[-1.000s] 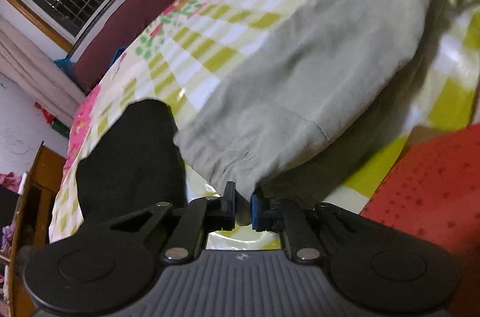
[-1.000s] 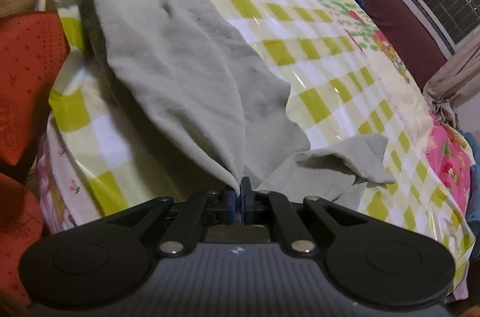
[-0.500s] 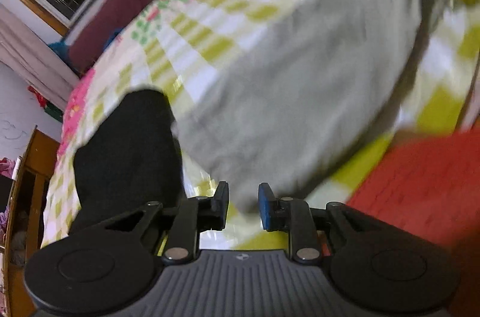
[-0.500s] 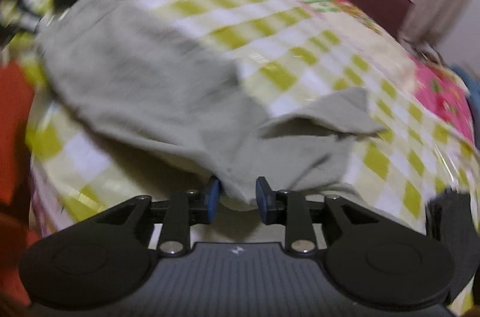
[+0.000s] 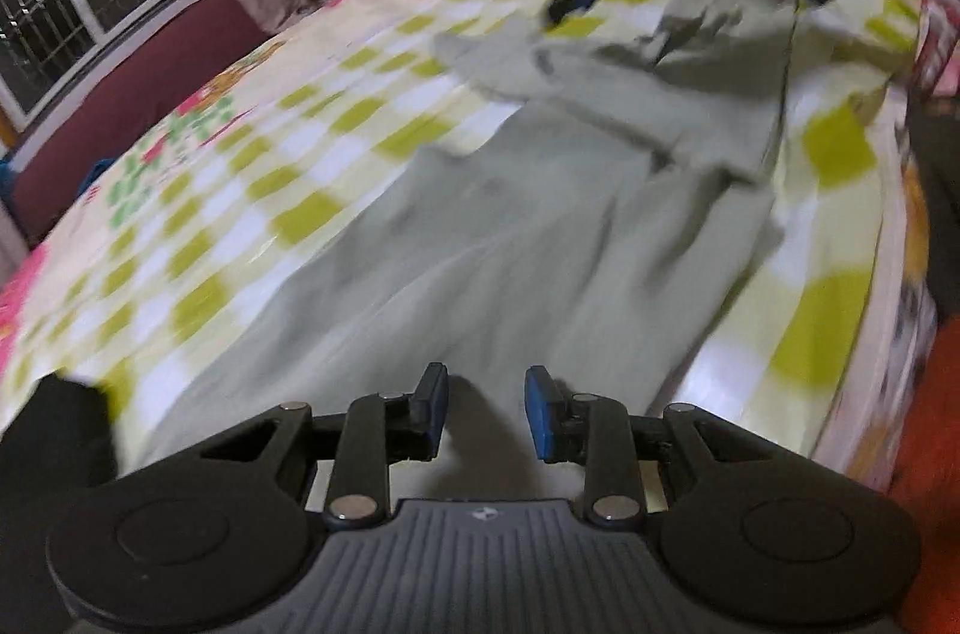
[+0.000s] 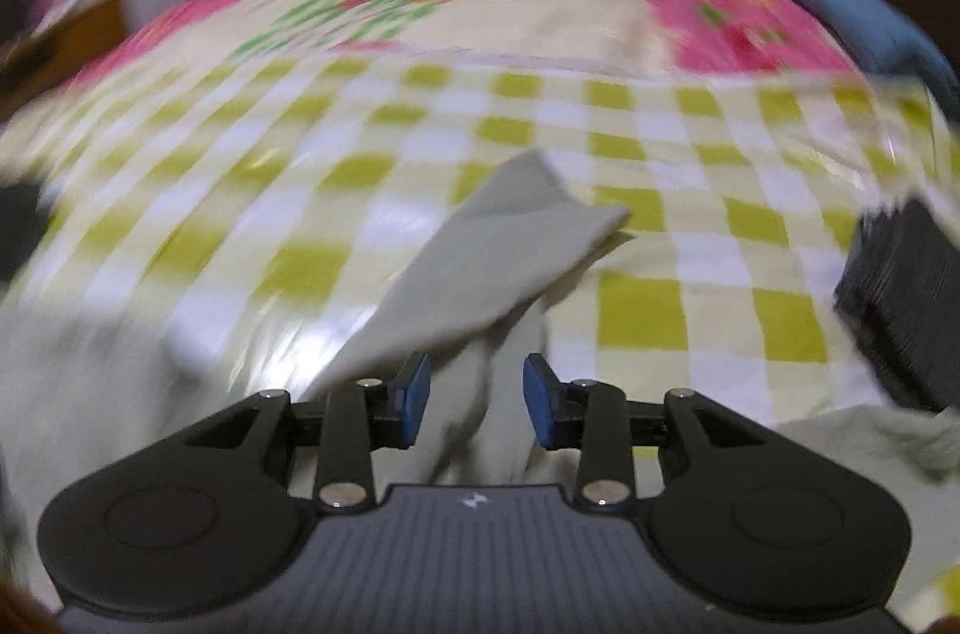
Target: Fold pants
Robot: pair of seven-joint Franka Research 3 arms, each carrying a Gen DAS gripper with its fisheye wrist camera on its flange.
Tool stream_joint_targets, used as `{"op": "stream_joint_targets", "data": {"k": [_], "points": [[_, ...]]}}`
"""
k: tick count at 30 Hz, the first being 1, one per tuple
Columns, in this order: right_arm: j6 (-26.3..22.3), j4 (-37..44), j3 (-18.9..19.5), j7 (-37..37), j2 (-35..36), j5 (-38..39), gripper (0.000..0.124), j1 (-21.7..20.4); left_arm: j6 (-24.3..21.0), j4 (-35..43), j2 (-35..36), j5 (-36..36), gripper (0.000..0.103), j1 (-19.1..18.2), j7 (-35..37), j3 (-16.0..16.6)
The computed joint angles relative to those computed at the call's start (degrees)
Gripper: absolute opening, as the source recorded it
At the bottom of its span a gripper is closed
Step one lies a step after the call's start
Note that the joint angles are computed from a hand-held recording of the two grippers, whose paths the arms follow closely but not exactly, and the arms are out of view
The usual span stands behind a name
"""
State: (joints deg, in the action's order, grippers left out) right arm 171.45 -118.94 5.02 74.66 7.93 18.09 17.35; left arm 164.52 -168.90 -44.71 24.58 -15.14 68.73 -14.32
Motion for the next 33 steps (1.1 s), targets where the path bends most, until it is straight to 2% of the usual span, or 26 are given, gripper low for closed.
{"op": "stream_joint_targets", "data": {"k": [1,3,5,7,9,11,12,13,15,17,18,21,23,25,28,31,33], "points": [[-0.35,2.97,-1.35,4.05,2.87,-1.09,0.036,0.65,1.46,0.69,1.9,-0.18,0.044,-0.13,0.05,0.28],[-1.01,7.83,-0.65,6.19,7.2,2.08,0.035,-0.72,4.01,1.56,4.94,-0.51,0.044,-0.82,0.98,1.23],[-1.26,12.0,2.66,5.73,10.69,8.72,0.036,-4.12,5.4,2.36,6.87,-0.04,0.044,0.55,0.66,0.11],[-2.53,15.78,5.07,5.0,13.68,13.9,0.036,-6.44,6.07,3.09,8.76,-1.09,0.044,0.05,0.71,1.39],[-2.85,18.57,2.61,8.49,16.19,12.45,0.037,-4.26,6.35,3.93,10.17,-1.68,0.044,0.16,0.82,1.82],[-2.53,20.02,1.42,10.3,17.59,10.76,0.021,-3.07,5.97,4.71,10.75,-1.39,0.044,0.85,1.09,1.27],[-3.17,20.63,2.18,9.73,17.85,10.96,0.003,-3.83,5.54,5.16,11.01,-1.2,0.044,0.98,1.38,1.09],[-3.3,20.71,3.79,8.41,17.71,12.32,0.003,-5.19,5.3,5.71,11.57,-0.92,0.044,1.34,1.37,0.58],[-1.95,19.99,9.41,1.52,16.68,18.39,0.002,-10.05,4.54,6.57,12.13,-0.34,0.044,1.66,1.67,0.02],[-0.54,18.02,15.82,-8.26,14.02,28.25,0.002,-15.95,4.11,7.58,12.88,0.62,0.044,2.34,1.58,-0.97],[-0.12,16.63,19.81,-15.04,11.99,35.47,0.002,-19.94,3.97,8.1,13.23,1.08,0.044,2.44,1.6,-1.34],[-1.79,12.85,25.2,-31.78,4.7,55.52,0.002,-27.84,4.22,9.82,14.25,2.88,0.044,2.86,1.48,-2.78],[-3.74,8.92,24.6,-41.48,-2.05,69.0,0.002,-30.93,5.15,10.89,15.08,3.77,0.044,2.85,1.25,-3.3],[-4.85,4.05,21.69,-47.03,-8.34,77.76,0.002,-32.12,6.37,12.16,16.45,4.69,0.045,3.1,0.53,-4.29],[-1.78,-2.67,17.6,-46.19,-13.74,78.32,0.002,-32.07,7.46,14.47,19.43,6.72,0.045,3.83,-0.58,-6.37],[-1.43,-8.96,13.95,-36.06,-15.87,71.57,0.002,-31.71,7.06,16.72,22.5,8.34,0.046,3.0,-0.56,-7.09],[-1.47,-11.8,12.05,-35.59,-16.54,72.1,0.002,-30.78,5.82,18.14,24.19,9.2,0.046,1.95,-0.19,-7.32]]}}
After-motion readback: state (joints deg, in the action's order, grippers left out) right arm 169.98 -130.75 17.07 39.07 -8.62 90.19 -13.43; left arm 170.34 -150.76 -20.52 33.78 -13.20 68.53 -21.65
